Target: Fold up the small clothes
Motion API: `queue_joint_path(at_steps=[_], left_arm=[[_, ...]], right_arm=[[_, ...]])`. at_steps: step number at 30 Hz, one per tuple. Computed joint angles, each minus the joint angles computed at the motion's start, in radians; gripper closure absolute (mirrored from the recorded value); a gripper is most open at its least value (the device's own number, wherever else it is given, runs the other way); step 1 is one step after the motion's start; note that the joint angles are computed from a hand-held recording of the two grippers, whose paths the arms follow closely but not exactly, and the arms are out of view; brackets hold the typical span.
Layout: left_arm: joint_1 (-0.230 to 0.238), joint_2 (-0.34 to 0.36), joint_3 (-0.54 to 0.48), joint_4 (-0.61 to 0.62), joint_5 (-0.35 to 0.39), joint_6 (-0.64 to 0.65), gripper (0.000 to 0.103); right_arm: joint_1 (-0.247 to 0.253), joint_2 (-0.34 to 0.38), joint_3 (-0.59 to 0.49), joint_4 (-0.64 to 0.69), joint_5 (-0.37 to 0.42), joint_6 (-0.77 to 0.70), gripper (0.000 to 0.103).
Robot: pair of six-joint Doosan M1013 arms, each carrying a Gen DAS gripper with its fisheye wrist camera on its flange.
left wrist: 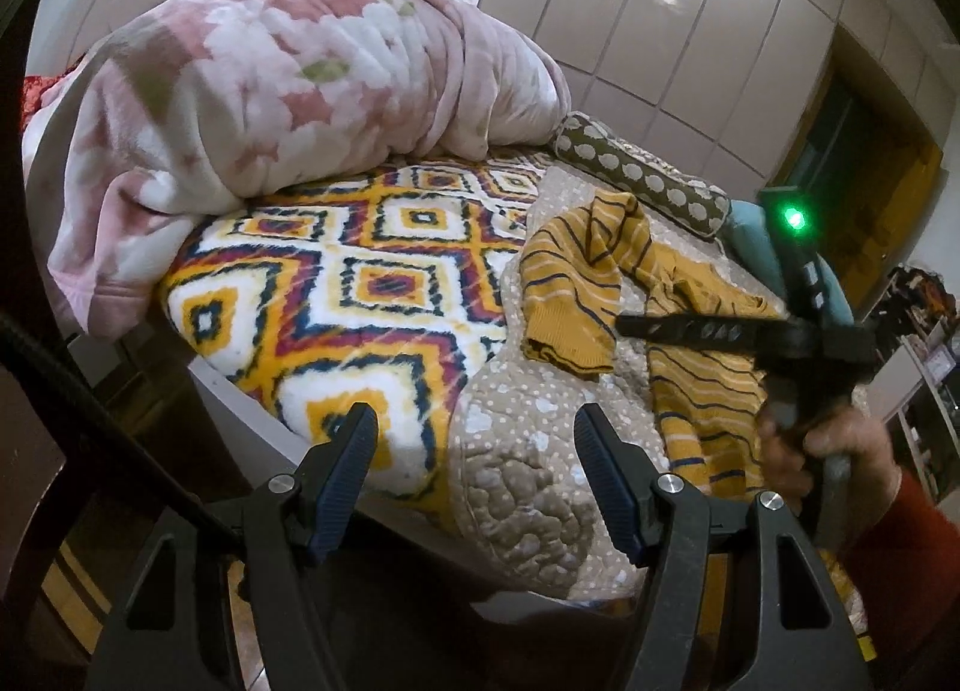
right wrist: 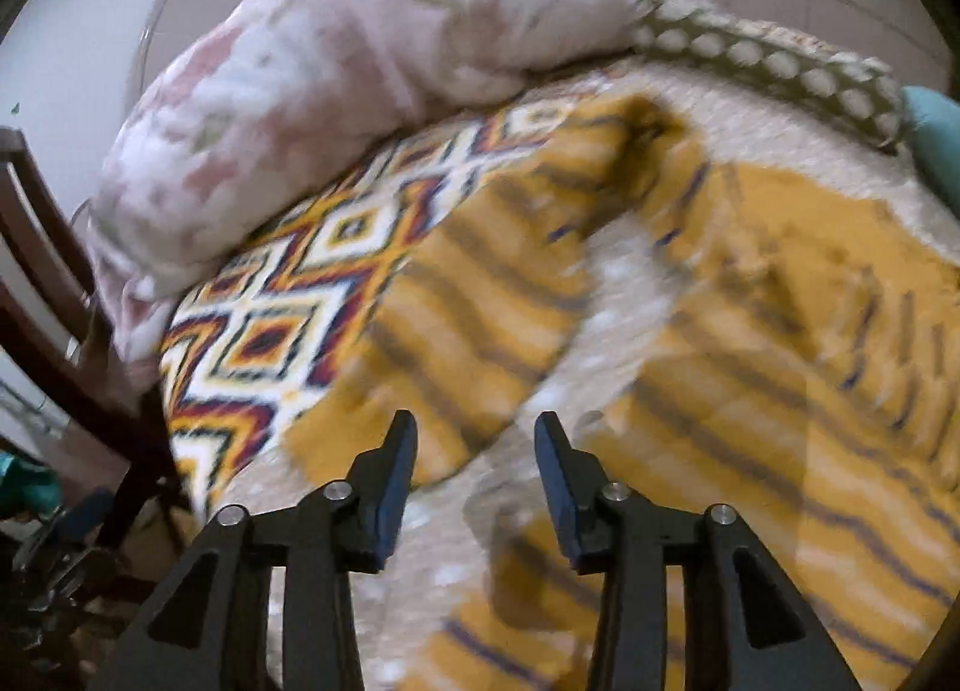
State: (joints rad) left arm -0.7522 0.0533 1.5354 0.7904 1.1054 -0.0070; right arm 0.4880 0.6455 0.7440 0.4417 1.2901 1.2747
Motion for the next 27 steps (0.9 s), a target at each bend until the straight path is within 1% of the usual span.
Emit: queue_joint_path(at_steps=[2,4,6,7,8,9,10,13,16,17,19,21,23,25,27], left_arm=[[0.0,-0.005,0.007,0.006,-0.007,-0.012,0.036],[0.001,-0.008,0.012,0.007,-0.011,-0.017,0.036],[0.003,-0.009,0.016,0.005,-0.016,-0.021,0.036],[0.003,-0.011,0.018,0.004,-0.019,-0.025,0.036],[0.003,-0.014,0.02,0.006,-0.024,-0.03,0.036],[0.003,-0.017,0.022,0.007,-0.028,-0.034,0.036],[0.003,-0.019,0.023,0.008,-0.031,-0.04,0.036],[0.006,-0.027,0.025,-0.002,-0.053,-0.049,0.036],[0.004,-0.027,0.012,0.006,-0.061,-0.03,0.036],[0.003,-0.026,0.007,0.013,-0.062,-0.022,0.036],[-0.002,-0.022,-0.005,0.029,-0.061,-0.01,0.035],[-0.008,-0.015,-0.022,0.048,-0.065,0.006,0.032],[-0.01,-0.004,-0.039,0.05,-0.069,0.031,0.032],[-0.008,0.013,-0.062,0.035,-0.082,0.071,0.032],[-0.007,0.028,-0.08,0.022,-0.086,0.099,0.032]], right_arm=[[0.014,-0.016,0.038,-0.013,-0.015,0.022,0.046],[0.027,-0.015,0.047,-0.053,-0.021,0.069,0.039],[0.034,0.004,0.031,-0.056,-0.002,0.139,0.039],[0.035,0.009,0.028,-0.052,-0.011,0.173,0.039],[0.037,0.012,0.026,-0.043,-0.027,0.196,0.043],[0.039,0.021,0.011,-0.04,-0.024,0.2,0.068],[0.044,0.039,-0.026,-0.049,0.0,0.202,0.091],[0.045,0.072,-0.122,-0.069,0.036,0.21,0.095],[0.034,0.071,-0.227,-0.079,0.018,0.147,0.096],[0.023,0.066,-0.27,-0.077,0.012,0.114,0.096],[0.001,0.046,-0.311,-0.089,-0.01,0.049,0.096],[-0.027,0.017,-0.329,-0.128,-0.03,-0.015,0.096],[-0.062,-0.005,-0.334,-0.192,-0.024,-0.045,0.096],[-0.097,-0.021,-0.321,-0.263,-0.014,-0.043,0.096],[-0.144,-0.031,-0.296,-0.321,0.008,0.002,0.096]])
